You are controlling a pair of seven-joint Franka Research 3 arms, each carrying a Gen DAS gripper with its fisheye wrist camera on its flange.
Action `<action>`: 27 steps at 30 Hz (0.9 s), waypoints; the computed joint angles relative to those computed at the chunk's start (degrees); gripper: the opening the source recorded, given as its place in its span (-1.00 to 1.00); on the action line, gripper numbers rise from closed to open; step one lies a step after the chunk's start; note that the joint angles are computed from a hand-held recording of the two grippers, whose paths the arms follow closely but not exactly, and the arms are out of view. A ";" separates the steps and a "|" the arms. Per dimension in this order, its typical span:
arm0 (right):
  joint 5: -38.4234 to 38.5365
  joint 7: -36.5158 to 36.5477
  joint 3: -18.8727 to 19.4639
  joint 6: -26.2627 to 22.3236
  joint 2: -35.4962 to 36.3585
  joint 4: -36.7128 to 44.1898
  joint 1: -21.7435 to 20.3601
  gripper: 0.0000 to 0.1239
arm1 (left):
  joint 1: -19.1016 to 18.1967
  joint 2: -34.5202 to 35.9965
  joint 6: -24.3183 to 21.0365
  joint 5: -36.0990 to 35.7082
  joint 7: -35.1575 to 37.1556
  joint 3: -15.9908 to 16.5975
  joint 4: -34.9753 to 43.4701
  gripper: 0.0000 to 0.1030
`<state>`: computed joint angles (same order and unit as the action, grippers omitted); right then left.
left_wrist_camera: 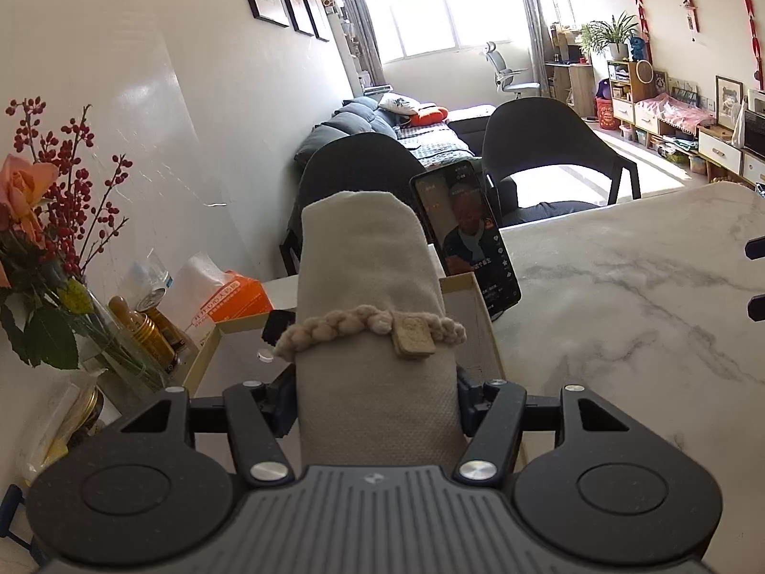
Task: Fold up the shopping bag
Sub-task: 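Lower the rolled bag into the box and open the left tool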
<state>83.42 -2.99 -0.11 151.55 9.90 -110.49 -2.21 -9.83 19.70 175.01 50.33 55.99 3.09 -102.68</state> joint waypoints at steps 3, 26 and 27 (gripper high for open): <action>-1.15 0.21 0.27 0.16 -0.18 -0.13 0.48 0.65 | 5.80 1.55 -4.70 -10.80 12.83 -7.67 1.38 0.19; -14.47 2.44 7.46 7.17 5.47 8.25 7.74 0.65 | 7.58 11.06 -25.69 -35.34 39.00 -11.58 13.19 0.27; -14.54 2.41 7.69 7.18 5.67 8.61 7.85 0.65 | 7.42 11.17 -25.86 -35.18 39.14 -11.42 13.34 0.27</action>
